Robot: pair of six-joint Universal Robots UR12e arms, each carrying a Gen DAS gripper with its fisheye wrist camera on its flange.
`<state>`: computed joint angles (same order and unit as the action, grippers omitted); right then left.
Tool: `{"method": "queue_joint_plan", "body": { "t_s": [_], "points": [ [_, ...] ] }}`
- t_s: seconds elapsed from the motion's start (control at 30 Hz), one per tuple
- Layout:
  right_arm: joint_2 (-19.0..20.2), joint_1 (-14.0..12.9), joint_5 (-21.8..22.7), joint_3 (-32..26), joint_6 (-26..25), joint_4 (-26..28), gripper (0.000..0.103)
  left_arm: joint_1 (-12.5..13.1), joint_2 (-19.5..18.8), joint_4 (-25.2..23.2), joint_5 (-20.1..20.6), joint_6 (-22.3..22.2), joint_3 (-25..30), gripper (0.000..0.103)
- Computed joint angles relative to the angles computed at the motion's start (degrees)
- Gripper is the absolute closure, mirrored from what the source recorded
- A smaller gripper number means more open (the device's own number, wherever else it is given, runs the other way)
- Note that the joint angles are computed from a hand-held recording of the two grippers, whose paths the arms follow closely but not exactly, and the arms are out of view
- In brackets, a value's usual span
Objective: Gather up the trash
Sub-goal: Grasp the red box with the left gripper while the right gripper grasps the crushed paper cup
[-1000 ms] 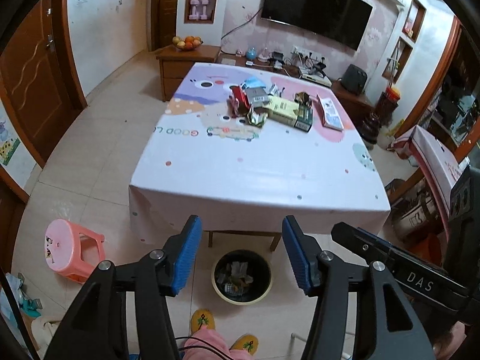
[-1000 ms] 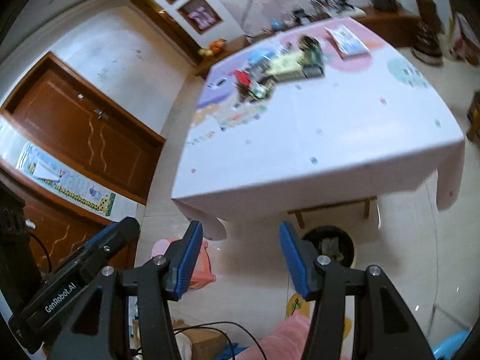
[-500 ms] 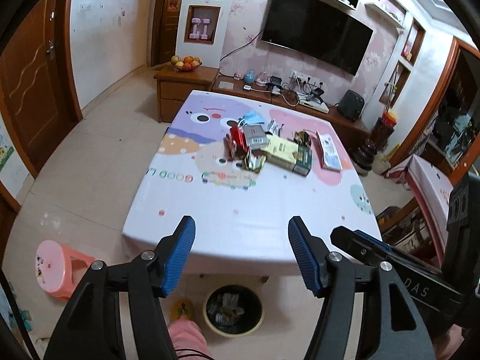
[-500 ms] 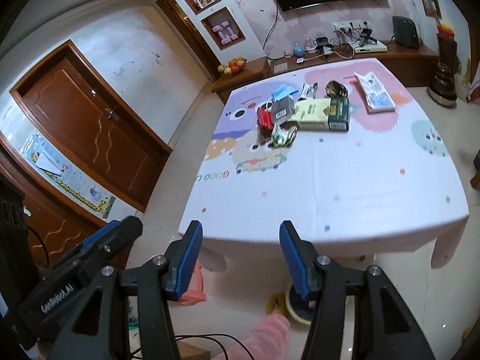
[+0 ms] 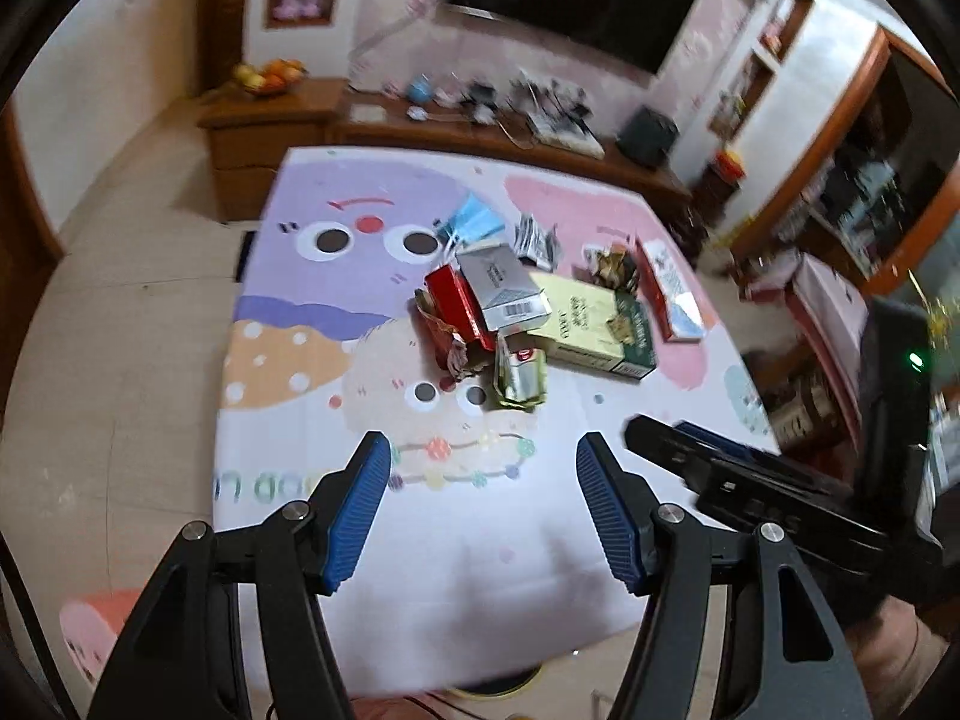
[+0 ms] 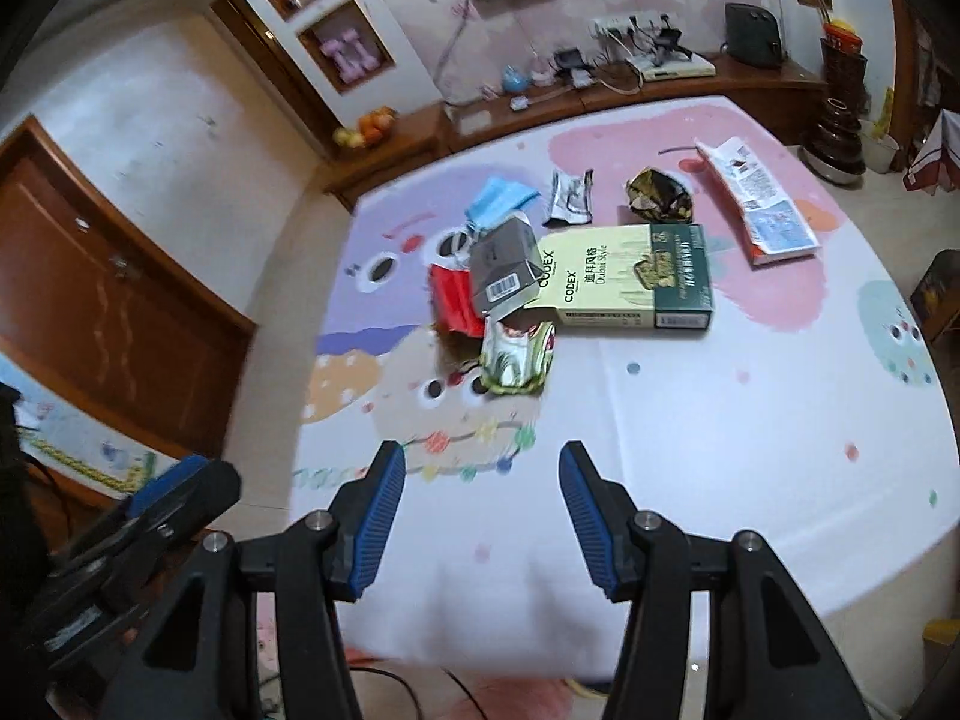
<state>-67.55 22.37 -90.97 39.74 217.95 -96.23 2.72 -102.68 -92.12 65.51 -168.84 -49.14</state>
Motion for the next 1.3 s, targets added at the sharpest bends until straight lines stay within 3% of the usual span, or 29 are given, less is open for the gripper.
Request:
{"method": "queue_joint_plan", "body": {
  "t_s": [0.2,0.5,0.63,0.73,0.77,0.9,1.0,1.2,1.3],
  "points": [
    [7.6,-0.5,-0.9,-8.6,1.0,8.0,0.043,-0.1,-7.2,-6.8,-0.8,5.7,7.2,0.04],
    [14.6,-1.8,-0.5,-17.1,1.9,16.1,0.043,0.0,-14.2,-12.8,-2.7,7.5,15.6,0.04],
    [17.3,-1.8,-1.6,-22.0,-0.1,19.8,0.043,-0.5,-16.7,-15.5,-3.4,7.7,18.8,0.04],
    [18.7,-1.9,-2.5,-24.8,-1.0,21.6,0.058,-0.9,-18.8,-18.1,-4.3,7.3,21.6,0.04],
    [18.8,-1.9,-2.7,-25.0,-1.0,21.9,0.065,-1.0,-19.3,-18.7,-4.4,7.2,22.3,0.04],
    [16.2,-2.6,-0.4,-20.1,-0.6,18.0,0.076,-1.7,-22.7,-23.2,-5.9,6.2,27.5,0.04],
    [15.7,-2.6,-0.3,-19.5,-0.7,17.6,0.082,-2.0,-25.3,-26.4,-6.6,5.5,31.8,0.04],
    [12.6,-3.0,0.6,-14.0,2.3,14.6,0.086,-2.6,-28.2,-29.2,-6.5,2.9,35.8,0.04],
    [10.8,-3.3,0.8,-11.0,4.0,12.6,0.086,-2.7,-28.6,-29.8,-6.6,2.4,35.8,0.046]
  ]
}}
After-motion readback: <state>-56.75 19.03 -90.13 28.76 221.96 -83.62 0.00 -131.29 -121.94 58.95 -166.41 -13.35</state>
